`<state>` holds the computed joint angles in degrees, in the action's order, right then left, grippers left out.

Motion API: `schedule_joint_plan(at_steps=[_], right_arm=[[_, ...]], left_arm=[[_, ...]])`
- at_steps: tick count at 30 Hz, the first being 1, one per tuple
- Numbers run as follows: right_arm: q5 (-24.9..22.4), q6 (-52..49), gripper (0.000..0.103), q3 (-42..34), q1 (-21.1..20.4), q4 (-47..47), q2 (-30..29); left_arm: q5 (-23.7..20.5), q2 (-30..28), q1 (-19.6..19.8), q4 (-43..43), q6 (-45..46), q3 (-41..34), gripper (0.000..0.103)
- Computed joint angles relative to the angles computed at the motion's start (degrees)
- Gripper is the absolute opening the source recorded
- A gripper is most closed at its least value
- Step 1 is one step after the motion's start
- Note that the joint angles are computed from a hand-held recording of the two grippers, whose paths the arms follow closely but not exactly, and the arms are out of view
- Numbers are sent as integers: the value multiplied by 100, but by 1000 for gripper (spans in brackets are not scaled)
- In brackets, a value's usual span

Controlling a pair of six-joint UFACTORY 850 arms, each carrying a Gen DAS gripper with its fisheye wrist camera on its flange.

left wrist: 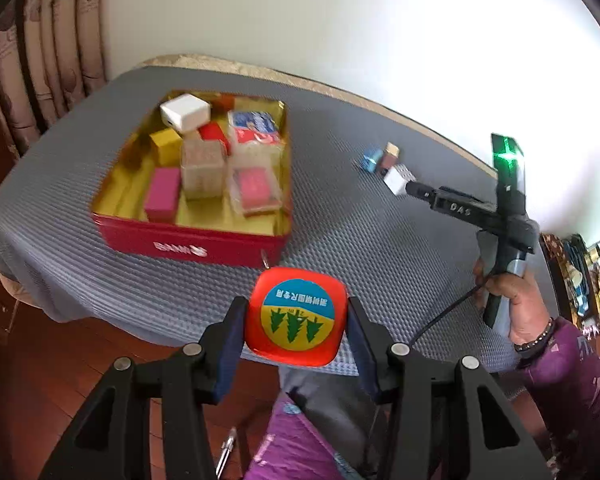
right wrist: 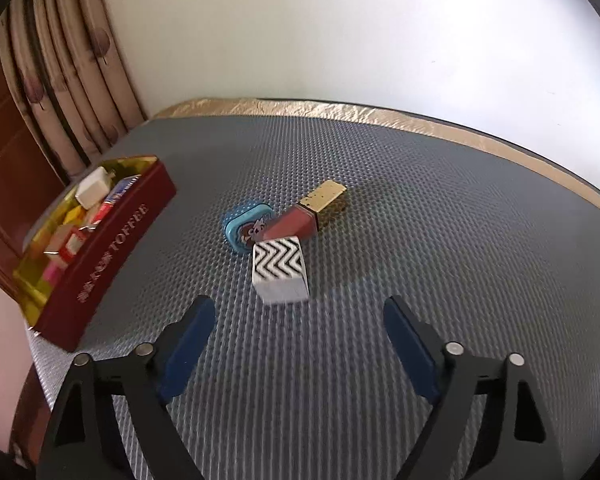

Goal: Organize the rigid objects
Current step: 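Release the tape measure into the red tin with left while right grasps the zigzag cube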

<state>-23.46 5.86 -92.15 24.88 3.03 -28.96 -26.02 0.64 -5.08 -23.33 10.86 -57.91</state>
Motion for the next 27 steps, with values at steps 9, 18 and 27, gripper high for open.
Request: schedule_joint_plan(at_steps=[9, 18, 27], right_arm=[[-461, 548, 36, -657, 97, -704, -557], [-100, 239, 28, 15, 37, -254, 3], [132, -237, 28, 804, 100, 399, 813]], left_arm=[[9, -89, 420, 387, -275, -299, 49], [252, -914, 577, 1537, -872, -1043, 50], [162, -1869, 834, 2243, -1219, -1773, 50]])
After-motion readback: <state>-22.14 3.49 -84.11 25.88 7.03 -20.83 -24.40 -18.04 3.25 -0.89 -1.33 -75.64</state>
